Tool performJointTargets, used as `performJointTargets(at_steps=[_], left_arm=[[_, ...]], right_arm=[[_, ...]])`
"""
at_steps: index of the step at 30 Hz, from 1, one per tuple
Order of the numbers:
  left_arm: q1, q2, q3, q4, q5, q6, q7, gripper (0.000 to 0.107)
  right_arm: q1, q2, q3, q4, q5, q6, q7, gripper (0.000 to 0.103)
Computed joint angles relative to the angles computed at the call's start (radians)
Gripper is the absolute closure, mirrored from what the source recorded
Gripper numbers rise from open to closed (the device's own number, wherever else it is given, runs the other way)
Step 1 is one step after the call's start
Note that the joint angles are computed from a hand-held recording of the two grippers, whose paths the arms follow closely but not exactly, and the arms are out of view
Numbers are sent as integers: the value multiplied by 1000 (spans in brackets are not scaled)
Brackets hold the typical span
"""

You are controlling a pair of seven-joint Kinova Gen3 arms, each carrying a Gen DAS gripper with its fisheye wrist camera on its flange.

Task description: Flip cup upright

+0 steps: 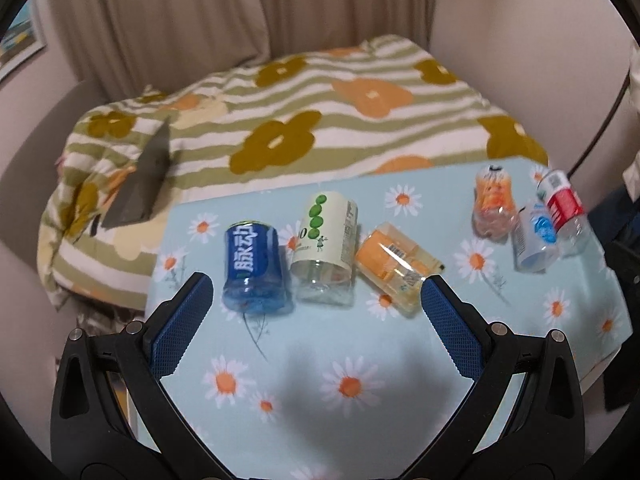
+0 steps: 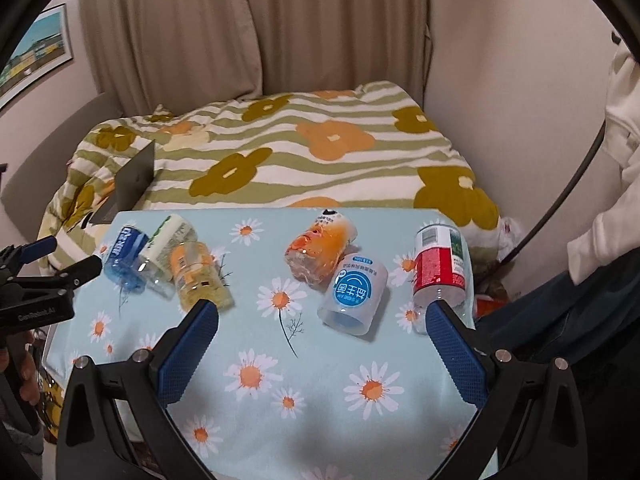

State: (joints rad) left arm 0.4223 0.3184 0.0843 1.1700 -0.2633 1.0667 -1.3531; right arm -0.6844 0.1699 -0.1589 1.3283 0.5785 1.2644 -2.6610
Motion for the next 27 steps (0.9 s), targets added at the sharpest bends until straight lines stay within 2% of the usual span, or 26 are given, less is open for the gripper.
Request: performJointTargets(at_steps=[5, 11, 15, 23, 27], left_arm=[[-52, 111, 14, -114, 63, 67, -149, 4], [-53, 224, 3, -225, 88, 127, -290, 4], [-47, 276, -9, -272, 102, 151, -346, 4], [-35, 350, -24, -350, 123, 209, -394, 15], [-27, 378, -32, -383, 127, 238, -396, 29]], right_arm=[[13, 62, 27, -54, -37, 36, -30, 0], [3, 133, 64, -119, -65, 91, -62, 0], [-1, 170, 81, -155, -91, 114, -73, 0], [-8, 218, 103, -196, -128, 138, -82, 0], [-12, 226, 110, -204, -134, 142, -84, 0]])
